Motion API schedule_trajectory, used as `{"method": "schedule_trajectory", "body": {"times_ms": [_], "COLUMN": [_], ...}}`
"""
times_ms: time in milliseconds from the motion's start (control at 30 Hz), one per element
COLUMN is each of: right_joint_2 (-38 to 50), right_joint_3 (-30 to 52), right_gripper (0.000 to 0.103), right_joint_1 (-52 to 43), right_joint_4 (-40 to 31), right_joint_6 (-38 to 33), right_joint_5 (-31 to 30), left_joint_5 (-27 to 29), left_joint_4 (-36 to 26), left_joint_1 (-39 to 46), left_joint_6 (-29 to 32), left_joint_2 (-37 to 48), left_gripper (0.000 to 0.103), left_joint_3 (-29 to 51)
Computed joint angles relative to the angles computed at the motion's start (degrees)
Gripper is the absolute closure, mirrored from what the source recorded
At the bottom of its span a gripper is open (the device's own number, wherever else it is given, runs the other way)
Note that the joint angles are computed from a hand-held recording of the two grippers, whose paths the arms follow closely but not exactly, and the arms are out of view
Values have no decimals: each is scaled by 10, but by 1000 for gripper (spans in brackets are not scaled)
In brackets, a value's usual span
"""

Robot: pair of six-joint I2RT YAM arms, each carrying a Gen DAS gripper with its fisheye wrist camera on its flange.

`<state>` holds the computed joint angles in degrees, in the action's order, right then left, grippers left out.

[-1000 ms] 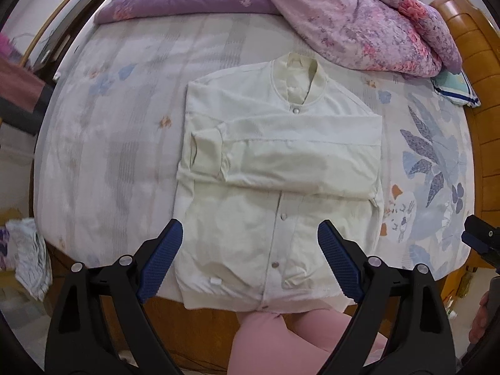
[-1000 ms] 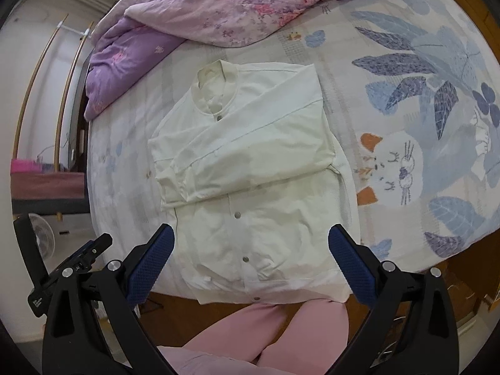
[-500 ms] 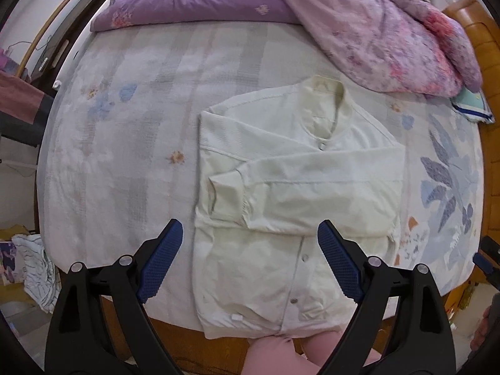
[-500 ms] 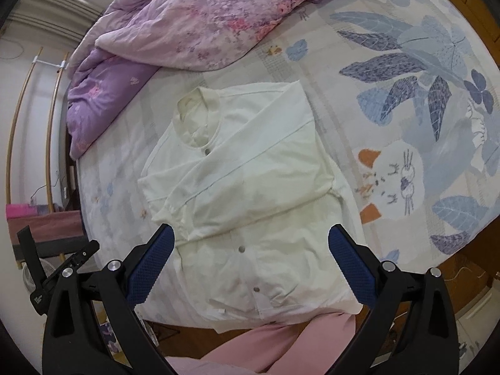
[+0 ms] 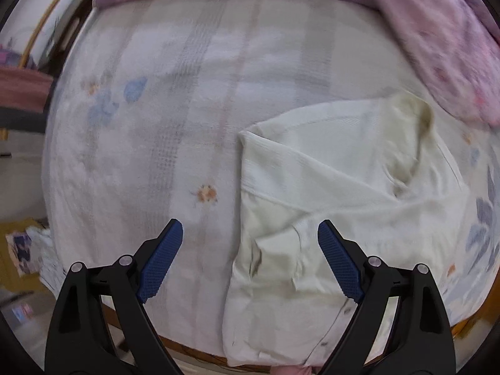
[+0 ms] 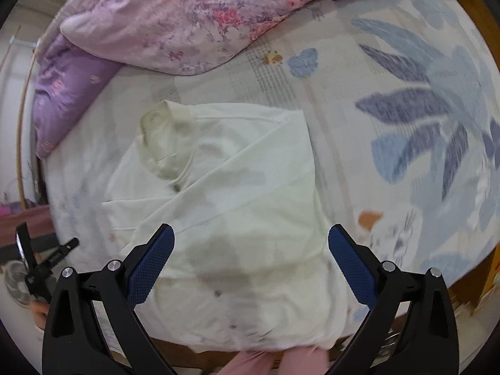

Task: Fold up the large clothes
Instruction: 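Move both tools to the jacket hem and grasp it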

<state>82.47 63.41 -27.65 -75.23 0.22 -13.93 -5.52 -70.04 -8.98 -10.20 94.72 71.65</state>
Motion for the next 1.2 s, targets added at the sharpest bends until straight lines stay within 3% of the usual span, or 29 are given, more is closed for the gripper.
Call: {"method": "schedule_trajectory", "body": {"times_ms": [200, 300, 400, 533, 600, 667, 767, 900, 933, 967, 1033, 1100, 1200], "right_joint_2": [196, 298, 339, 400, 472, 497, 553, 618, 636, 640, 615, 557, 471], "right_joint_3": [28, 60, 82, 148, 219, 252, 335, 427, 438, 433, 384, 295, 168], "right_gripper": [8, 8, 8, 8, 8, 8, 8, 8, 15, 39, 72, 72, 84], "right_joint_1": [2, -9, -6, 22, 58, 97, 159, 217, 224, 228, 238, 217, 188], "right_joint_4": [107, 141, 166, 141, 97, 116, 125, 130, 129, 139, 176, 238, 306], "right_joint_6": [-7, 21, 34, -35, -72, -48, -18, 26, 36, 50, 85, 100, 104], "right_joint_5": [15, 26, 30, -93, -164, -159, -178, -129, -139, -135, -49, -88, -131], "left_joint_5": [33, 39, 8, 69, 33, 27, 100, 109, 115, 134, 179, 216, 223], "left_joint_4": [109, 126, 124, 145, 141, 127, 128, 113, 108, 100, 95, 100, 127], "left_joint_1": [65, 78, 66, 39, 15, 0, -1, -18, -21, -23, -23, -33, -70], "left_joint_6": [-18, -35, -41, 27, 31, 25, 23, 13, 6, -2, -19, -36, -56], "left_joint_2": [133, 206, 244, 246, 260, 273, 281, 308, 317, 327, 342, 363, 406], "left_gripper": [14, 14, 14, 14, 14, 14, 14, 14, 14, 14, 14, 11, 11], "left_joint_3": [2, 25, 53, 80, 99, 118, 137, 181, 194, 210, 234, 260, 280]}}
